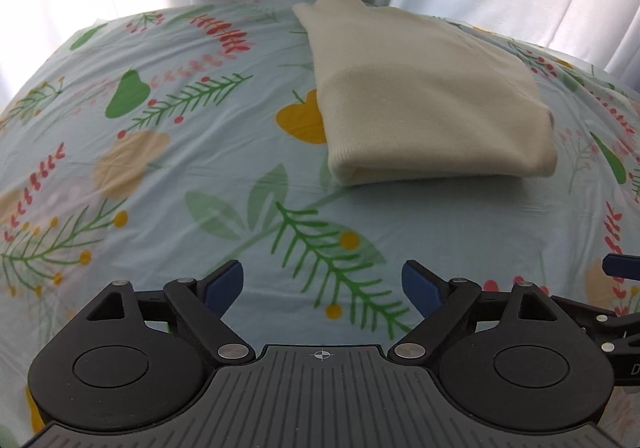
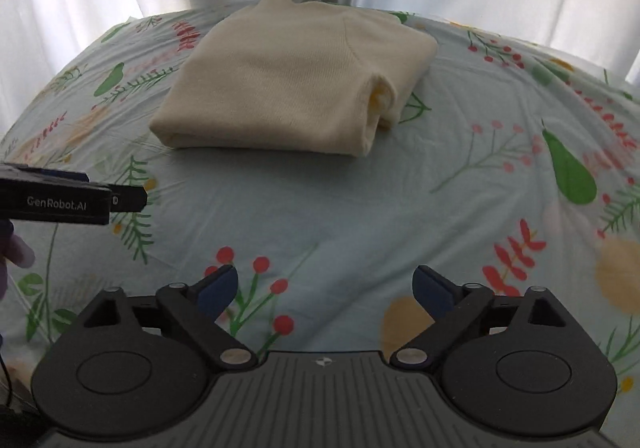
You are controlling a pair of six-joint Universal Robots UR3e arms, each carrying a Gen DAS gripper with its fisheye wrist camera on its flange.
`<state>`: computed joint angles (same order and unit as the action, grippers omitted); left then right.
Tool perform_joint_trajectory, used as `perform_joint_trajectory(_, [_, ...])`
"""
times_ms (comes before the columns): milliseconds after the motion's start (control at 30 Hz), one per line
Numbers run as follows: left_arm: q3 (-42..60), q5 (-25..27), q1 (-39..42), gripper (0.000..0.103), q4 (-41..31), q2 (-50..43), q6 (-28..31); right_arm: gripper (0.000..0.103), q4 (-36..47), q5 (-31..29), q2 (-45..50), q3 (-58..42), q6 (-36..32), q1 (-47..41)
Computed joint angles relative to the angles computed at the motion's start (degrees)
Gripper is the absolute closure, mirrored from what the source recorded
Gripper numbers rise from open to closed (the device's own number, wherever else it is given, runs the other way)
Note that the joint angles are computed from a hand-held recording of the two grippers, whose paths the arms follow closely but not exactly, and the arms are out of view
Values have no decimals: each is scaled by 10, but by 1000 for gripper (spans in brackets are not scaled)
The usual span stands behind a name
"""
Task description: Fold small clothes
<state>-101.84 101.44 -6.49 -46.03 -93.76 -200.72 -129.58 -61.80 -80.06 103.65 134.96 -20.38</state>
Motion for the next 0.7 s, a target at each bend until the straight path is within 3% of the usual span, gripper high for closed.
perform_joint_trajectory(100, [16,6,0,10,-14,2,-3,4,30,-2,-6,-17,47,2])
perform_joint_trajectory(267, [85,20,4,10,-70,-25,-9,4,124,-141,85,-200,124,94])
perform_joint_trajectory(700, [157,6,21,7,-115,-60,0,4,98,-188,115,-279,199,143])
